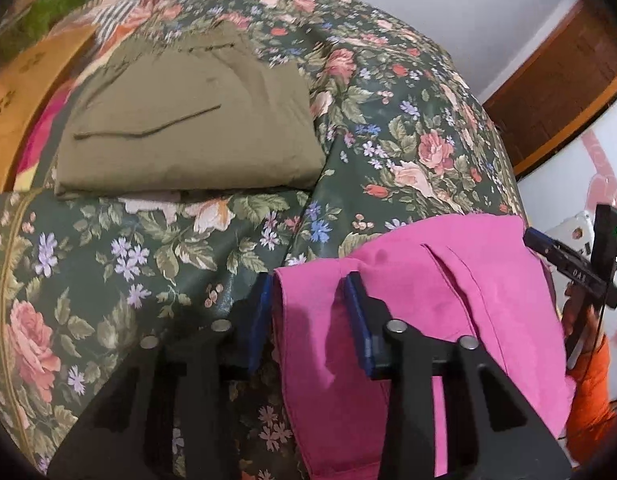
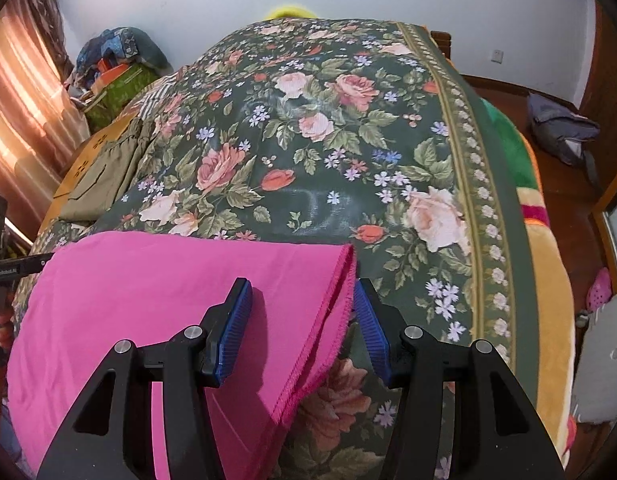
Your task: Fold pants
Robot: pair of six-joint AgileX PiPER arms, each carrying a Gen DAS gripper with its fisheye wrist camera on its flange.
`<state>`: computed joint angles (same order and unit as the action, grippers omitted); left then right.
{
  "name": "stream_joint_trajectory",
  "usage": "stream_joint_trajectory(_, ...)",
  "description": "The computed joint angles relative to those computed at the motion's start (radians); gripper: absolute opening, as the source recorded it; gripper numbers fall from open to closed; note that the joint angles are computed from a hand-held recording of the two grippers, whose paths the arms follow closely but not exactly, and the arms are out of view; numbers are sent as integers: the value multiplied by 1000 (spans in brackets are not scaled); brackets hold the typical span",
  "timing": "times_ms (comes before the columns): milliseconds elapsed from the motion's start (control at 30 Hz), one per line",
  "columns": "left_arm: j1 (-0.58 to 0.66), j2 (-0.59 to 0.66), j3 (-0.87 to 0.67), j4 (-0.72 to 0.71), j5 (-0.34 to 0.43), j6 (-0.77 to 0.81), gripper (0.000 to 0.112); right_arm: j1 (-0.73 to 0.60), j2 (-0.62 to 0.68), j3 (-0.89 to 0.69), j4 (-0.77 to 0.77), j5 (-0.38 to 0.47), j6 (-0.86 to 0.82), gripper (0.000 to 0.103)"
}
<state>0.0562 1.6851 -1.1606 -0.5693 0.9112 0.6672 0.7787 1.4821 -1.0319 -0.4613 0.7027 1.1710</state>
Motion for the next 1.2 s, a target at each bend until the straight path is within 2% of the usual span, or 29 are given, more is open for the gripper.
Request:
stream_joint_trajectory(100,-16,-26,16,12,-30,8,27,-17,15,-3,10,-16,-18,48)
stream_joint_trajectory(200,-24,-41,25,15,-46,16,23,-49,17,10,46,-64,-53,43)
stream_joint_trajectory(367,-6,-39,24,-11,-42,36,22,-93,52,-6,114,-87,-126,40)
stream_joint_trajectory(400,-7,-38,27,-13,-45,35,22,-106,61,-3,147,-104,-157,30)
stream_joint_trajectory(433,-8,-37,29,-12,-48,33,22,-114,67,-1,171,-115,-178,13)
stream_joint_trajectory(467,-8,-39,32,-12,-51,33,22,-121,73,1,193,-125,-199,8)
stream_joint_trajectory(533,-11,-49,38,-11,-61,36,20,-112,72,2,167,-125,-183,6)
stream_joint_trajectory(600,-14,-66,47,-12,-72,42,18,-92,70,-8,121,-105,-156,4)
stream_joint_trajectory(733,-12,-120,76,-26,-101,69,17,-11,71,-42,-85,-1,-22,3)
stream_joint_trajectory(833,-10,-129,87,-25,-116,91,17,30,88,-69,-186,72,14,3)
stream_joint_trajectory(1000,-10,-105,94,-8,-142,74,17,39,124,-99,-236,130,-14,1)
stream_joint_trajectory(1133,-6,-77,87,-9,-135,68,17,13,114,-89,-212,110,-20,1)
stream_joint_trajectory(1200,-33,-78,88,60,-156,10,28,23,125,-110,-207,140,-28,1)
